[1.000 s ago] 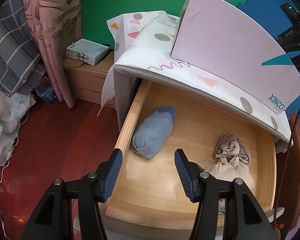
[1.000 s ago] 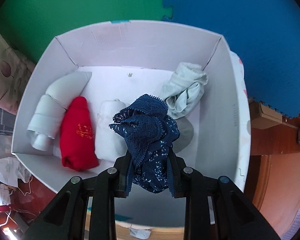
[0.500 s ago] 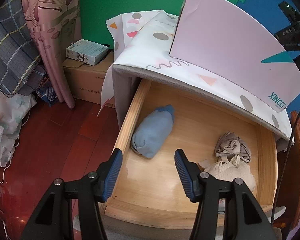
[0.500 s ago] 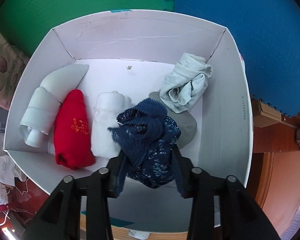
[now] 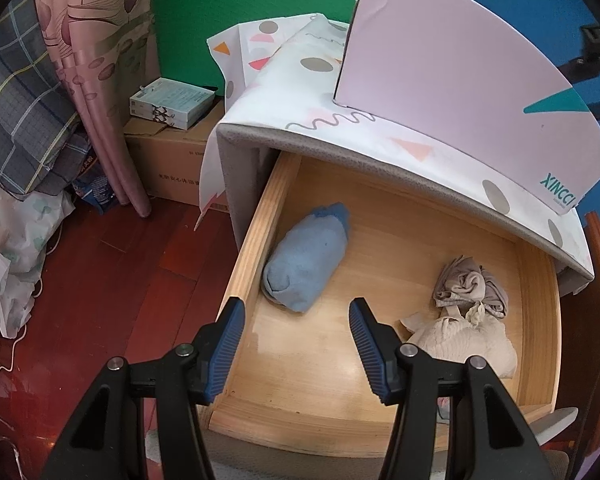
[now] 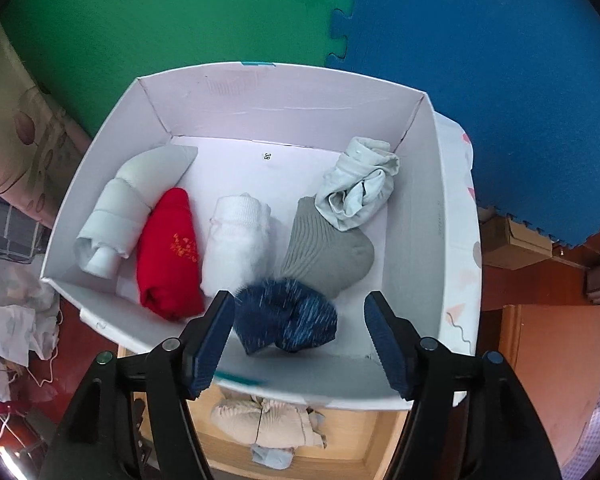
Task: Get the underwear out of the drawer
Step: 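Lower the navy underwear into the white box and open the right gripper, then bring the right gripper back into the drawer and close on the pale blue floral sock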
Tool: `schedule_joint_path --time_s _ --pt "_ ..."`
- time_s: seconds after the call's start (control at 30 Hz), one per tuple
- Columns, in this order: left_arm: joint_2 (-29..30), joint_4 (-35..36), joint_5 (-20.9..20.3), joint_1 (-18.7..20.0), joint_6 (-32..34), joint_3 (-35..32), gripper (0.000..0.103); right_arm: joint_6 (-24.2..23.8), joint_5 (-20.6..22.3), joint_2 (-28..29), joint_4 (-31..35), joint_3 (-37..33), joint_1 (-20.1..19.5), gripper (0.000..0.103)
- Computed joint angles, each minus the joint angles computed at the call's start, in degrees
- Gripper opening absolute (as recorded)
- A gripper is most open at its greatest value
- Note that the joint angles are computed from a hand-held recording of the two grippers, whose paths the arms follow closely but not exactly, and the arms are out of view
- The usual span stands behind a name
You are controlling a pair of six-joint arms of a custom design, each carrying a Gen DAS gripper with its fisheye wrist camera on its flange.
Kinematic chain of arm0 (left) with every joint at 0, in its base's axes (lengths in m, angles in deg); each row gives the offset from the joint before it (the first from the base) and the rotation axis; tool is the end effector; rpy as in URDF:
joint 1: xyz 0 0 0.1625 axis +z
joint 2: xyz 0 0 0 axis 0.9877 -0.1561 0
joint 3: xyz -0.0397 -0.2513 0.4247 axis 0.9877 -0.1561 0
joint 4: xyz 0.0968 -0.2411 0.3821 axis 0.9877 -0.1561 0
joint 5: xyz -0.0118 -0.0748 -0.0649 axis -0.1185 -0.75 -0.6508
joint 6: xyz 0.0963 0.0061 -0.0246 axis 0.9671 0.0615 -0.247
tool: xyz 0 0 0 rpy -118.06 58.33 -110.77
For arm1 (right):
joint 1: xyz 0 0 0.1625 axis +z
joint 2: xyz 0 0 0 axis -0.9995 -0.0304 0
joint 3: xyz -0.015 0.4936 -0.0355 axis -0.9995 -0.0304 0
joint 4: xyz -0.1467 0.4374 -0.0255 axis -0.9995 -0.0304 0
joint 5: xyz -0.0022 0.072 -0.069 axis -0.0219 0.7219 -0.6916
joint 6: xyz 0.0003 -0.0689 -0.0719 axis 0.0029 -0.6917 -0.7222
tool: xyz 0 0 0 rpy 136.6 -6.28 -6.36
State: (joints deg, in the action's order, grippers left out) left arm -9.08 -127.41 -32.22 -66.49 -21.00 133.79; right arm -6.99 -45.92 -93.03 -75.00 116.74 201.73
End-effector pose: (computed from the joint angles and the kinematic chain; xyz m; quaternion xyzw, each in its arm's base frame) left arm -0.3404 -0.2904 0.0986 -0.0195 0.8984 -0.2781 0.3393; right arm 0.2616 -0.4441 0.3997 0.1377 -0.9123 0.1469 0.3566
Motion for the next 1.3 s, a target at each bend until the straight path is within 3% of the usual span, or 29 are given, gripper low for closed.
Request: schedule_joint_path --time_s 0.4,0.67,0.93,1.1,1.3 --pt "0.16 1.04 -0.44 0.35 -0.24 -0.35 0.056 1.21 1.71 -9.22 6.75 5.08 2.06 0.066" --pt "0.05 2.22 -0.65 0.22 -1.16 -0.52 0.056 1.89 3.38 -15.68 10.82 10.63 0.66 0.071" --pt "-0.22 2.88 -0.48 0.12 -1.94 -0.41 0.056 4.27 6.31 -17.12 14.83 17.37 -7.19 0.073" --pt "-0.36 2.71 -0.55 0.12 -1.72 -0.36 0.056 4.99 8.21 -15.05 12.61 21.74 -12.26 0.073" --pt "-0.51 2.19 -0.58 0.10 -1.39 -0.18 0.056 6.60 9.50 -10.44 8.73 24.83 -15.67 0.073"
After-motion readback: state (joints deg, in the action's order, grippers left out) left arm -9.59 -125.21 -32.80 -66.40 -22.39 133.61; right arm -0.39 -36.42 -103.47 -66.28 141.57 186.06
